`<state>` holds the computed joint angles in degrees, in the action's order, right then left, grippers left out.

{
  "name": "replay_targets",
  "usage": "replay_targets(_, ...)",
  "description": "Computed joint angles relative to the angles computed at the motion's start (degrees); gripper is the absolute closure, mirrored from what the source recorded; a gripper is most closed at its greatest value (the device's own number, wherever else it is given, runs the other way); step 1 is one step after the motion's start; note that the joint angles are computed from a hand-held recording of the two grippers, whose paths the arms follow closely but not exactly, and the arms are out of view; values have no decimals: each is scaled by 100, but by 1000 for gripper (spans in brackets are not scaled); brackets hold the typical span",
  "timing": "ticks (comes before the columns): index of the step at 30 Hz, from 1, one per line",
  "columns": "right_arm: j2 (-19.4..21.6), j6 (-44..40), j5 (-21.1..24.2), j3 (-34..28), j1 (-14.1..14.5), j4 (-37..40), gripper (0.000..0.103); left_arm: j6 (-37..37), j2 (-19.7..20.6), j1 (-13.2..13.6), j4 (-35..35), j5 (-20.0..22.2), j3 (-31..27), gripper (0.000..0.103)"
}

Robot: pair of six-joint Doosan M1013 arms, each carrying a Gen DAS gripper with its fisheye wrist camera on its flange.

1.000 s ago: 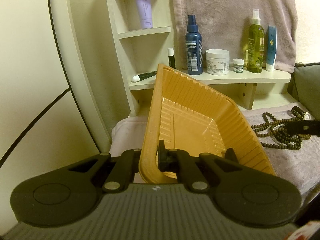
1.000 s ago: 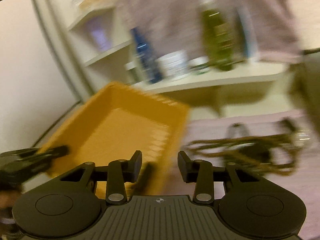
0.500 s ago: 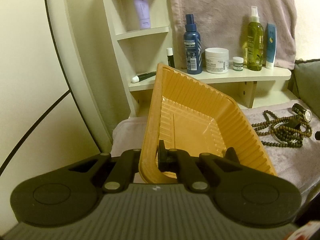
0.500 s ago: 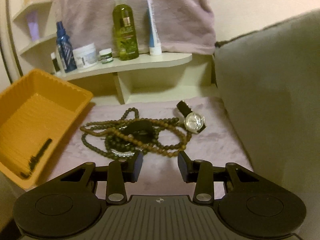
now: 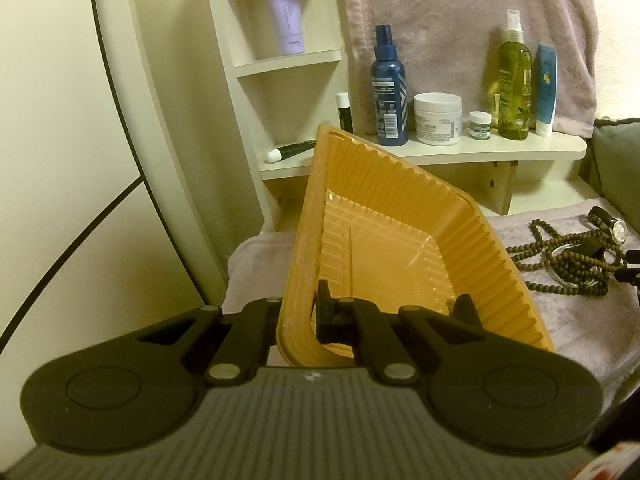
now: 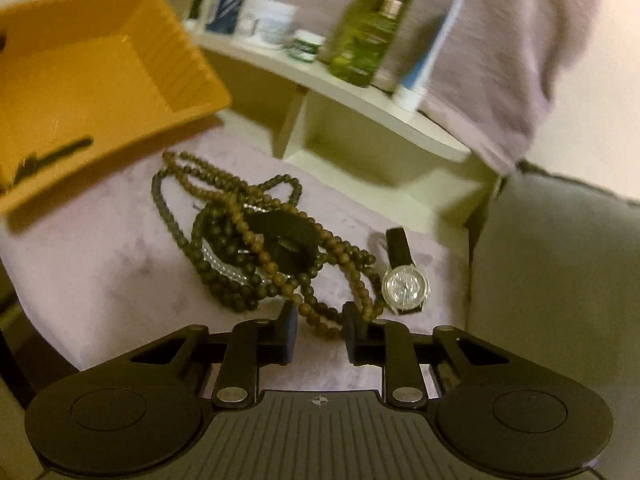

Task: Organize jewelry
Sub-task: 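Grasp the bead necklace with the right tool and lift it up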

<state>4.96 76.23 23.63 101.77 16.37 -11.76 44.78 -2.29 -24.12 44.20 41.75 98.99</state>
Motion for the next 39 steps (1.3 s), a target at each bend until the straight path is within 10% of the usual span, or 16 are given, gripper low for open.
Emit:
replay_targets(11, 65, -869, -297, 108, 89, -416, 95, -22, 1, 0, -3, 19, -3, 99)
replay_targets(29, -462, 917, -1462, 127, 151, -1414, 97, -75, -8, -6, 30, -19, 15, 99)
replay_targets(39, -566, -1633, -1843, -144, 221, 1226, 97, -56, -10, 3, 14, -37, 11, 99)
